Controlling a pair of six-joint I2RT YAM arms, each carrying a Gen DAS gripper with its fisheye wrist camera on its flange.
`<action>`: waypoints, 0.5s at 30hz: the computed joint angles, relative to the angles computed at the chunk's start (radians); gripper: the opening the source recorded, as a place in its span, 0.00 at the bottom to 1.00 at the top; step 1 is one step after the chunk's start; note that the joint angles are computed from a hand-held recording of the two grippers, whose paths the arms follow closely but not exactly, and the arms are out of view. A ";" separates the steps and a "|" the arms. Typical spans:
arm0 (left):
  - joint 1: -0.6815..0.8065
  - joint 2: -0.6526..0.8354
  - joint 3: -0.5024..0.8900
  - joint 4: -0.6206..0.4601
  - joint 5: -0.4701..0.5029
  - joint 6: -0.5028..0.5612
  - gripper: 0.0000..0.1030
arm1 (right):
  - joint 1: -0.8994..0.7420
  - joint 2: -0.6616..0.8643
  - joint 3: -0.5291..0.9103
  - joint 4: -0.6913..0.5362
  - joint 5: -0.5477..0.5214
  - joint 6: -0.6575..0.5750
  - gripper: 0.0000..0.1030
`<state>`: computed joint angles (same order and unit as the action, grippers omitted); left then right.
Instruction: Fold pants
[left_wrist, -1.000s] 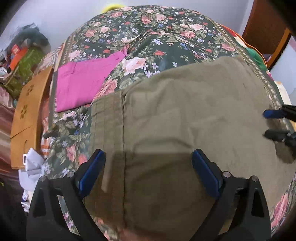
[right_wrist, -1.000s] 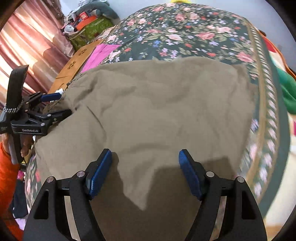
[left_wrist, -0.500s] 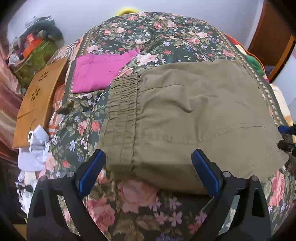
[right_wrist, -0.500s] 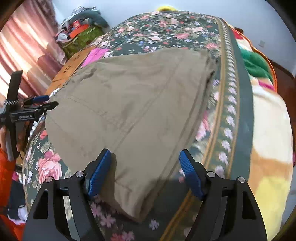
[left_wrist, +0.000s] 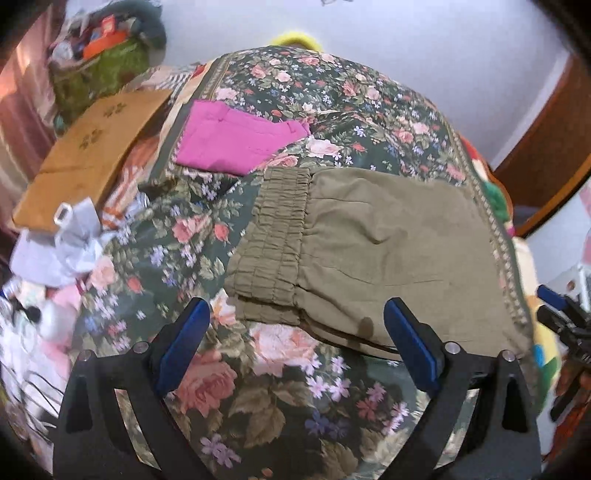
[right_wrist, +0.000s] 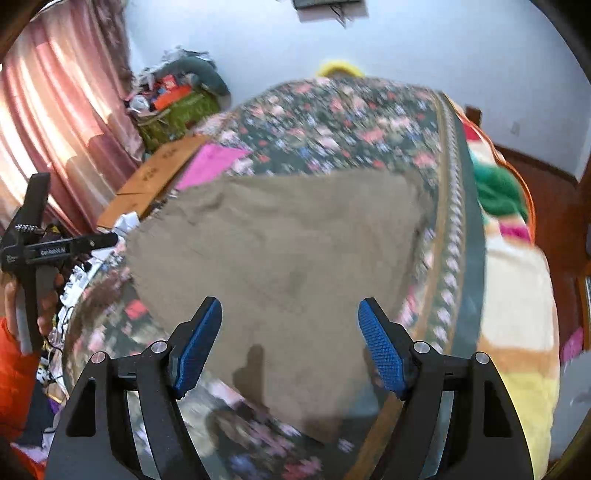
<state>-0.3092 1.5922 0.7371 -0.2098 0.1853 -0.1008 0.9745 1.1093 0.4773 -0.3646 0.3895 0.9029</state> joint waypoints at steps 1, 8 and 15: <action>0.010 0.001 -0.006 0.000 0.027 -0.014 0.93 | 0.000 0.037 0.015 0.033 0.005 -0.018 0.71; 0.049 0.076 -0.033 0.014 0.199 -0.073 0.93 | -0.039 0.284 0.061 0.215 -0.048 -0.099 0.71; 0.027 0.147 -0.021 0.042 0.251 -0.090 0.93 | -0.060 0.332 0.009 0.289 -0.122 -0.059 0.71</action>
